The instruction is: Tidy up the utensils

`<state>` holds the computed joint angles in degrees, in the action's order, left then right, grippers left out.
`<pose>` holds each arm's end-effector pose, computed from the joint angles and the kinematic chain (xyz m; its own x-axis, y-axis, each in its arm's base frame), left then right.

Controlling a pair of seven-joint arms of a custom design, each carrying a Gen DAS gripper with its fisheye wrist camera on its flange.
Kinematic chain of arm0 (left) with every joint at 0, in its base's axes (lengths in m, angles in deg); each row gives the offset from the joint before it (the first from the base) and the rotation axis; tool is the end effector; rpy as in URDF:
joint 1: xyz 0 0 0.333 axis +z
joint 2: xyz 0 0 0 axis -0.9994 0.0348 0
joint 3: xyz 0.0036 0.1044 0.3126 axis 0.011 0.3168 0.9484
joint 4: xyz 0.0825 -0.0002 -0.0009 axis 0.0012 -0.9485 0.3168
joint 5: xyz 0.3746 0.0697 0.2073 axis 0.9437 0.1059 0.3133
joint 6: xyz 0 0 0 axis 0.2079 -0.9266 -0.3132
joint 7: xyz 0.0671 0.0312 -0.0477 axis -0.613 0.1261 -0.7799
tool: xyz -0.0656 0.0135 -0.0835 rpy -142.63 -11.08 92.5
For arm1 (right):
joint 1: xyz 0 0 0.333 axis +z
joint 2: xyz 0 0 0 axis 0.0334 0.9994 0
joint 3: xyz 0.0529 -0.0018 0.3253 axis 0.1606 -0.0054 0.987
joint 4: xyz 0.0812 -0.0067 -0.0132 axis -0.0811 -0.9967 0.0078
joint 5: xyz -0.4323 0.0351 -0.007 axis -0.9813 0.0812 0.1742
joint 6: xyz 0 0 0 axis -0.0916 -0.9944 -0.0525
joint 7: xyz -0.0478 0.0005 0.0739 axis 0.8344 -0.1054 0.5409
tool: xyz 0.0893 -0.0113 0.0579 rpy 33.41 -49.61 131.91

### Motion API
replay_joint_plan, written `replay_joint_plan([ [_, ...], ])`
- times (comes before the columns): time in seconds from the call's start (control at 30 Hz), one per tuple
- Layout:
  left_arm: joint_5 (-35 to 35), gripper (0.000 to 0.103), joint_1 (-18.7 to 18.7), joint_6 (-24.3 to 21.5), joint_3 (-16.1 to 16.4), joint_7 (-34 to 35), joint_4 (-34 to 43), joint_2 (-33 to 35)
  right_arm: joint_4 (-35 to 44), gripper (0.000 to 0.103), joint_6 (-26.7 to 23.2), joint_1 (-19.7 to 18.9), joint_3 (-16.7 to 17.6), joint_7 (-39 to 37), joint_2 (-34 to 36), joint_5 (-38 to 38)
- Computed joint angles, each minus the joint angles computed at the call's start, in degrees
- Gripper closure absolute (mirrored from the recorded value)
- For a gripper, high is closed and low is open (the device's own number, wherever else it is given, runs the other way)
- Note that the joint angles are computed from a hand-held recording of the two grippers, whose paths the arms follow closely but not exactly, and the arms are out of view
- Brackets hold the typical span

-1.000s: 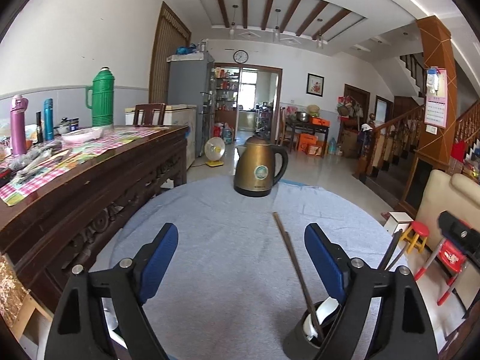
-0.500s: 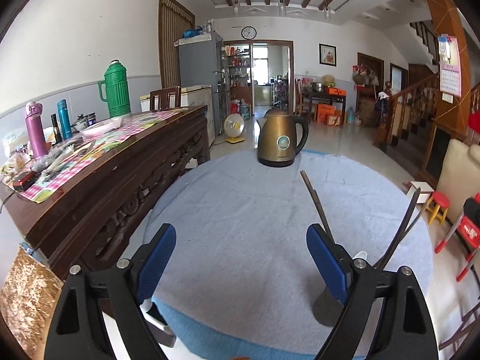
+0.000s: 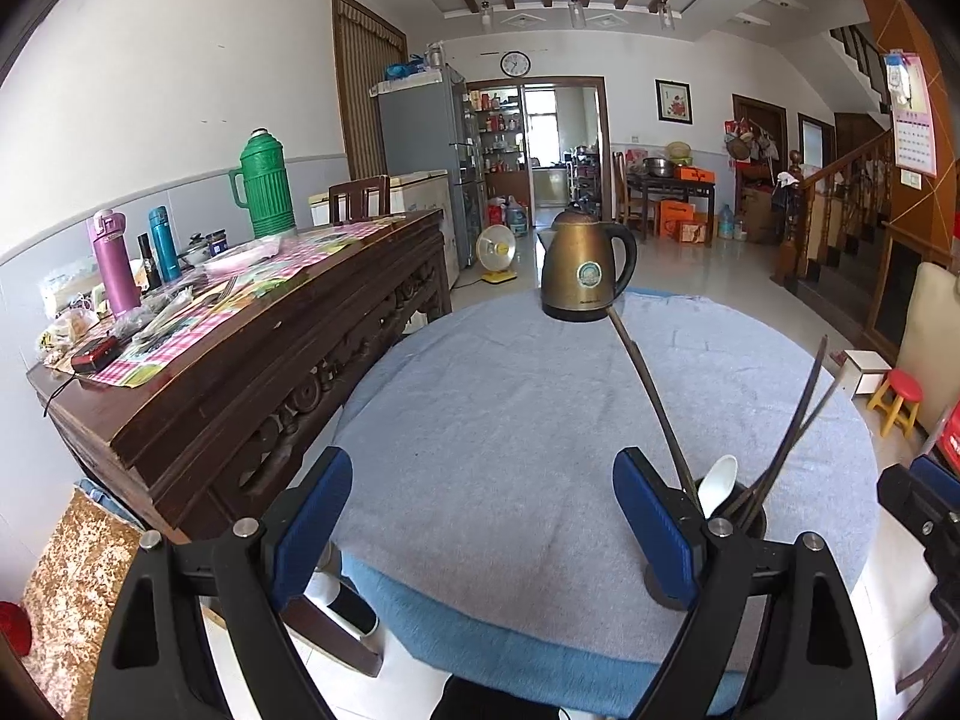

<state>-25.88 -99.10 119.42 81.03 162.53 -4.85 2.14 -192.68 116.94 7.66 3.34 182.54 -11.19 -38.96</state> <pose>0.7272 -0.2242 0.6769 -0.2775 -0.9555 -0.0999 -0.4520 0.2216 -0.8641 0.6327 0.1010 0.6676 -0.2682 -0.9290 -0.2551 -0.3713 0.3440 -0.8624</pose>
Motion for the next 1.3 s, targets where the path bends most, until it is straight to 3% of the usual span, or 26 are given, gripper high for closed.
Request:
replay_joint_plan([
  [0.67, 6.85, 0.013, -0.56, 2.72, 1.59, -5.50, -7.23, -5.16, -0.75, 0.037, -2.81, 0.88, 1.13, -1.11, -0.71, 1.98],
  [1.3, 1.82, 0.013, 1.85, 3.56, -0.08, -1.63, -9.98, -6.60, 5.74, 0.037, -14.66, 4.37, 0.32, -7.33, 3.57, 8.08],
])
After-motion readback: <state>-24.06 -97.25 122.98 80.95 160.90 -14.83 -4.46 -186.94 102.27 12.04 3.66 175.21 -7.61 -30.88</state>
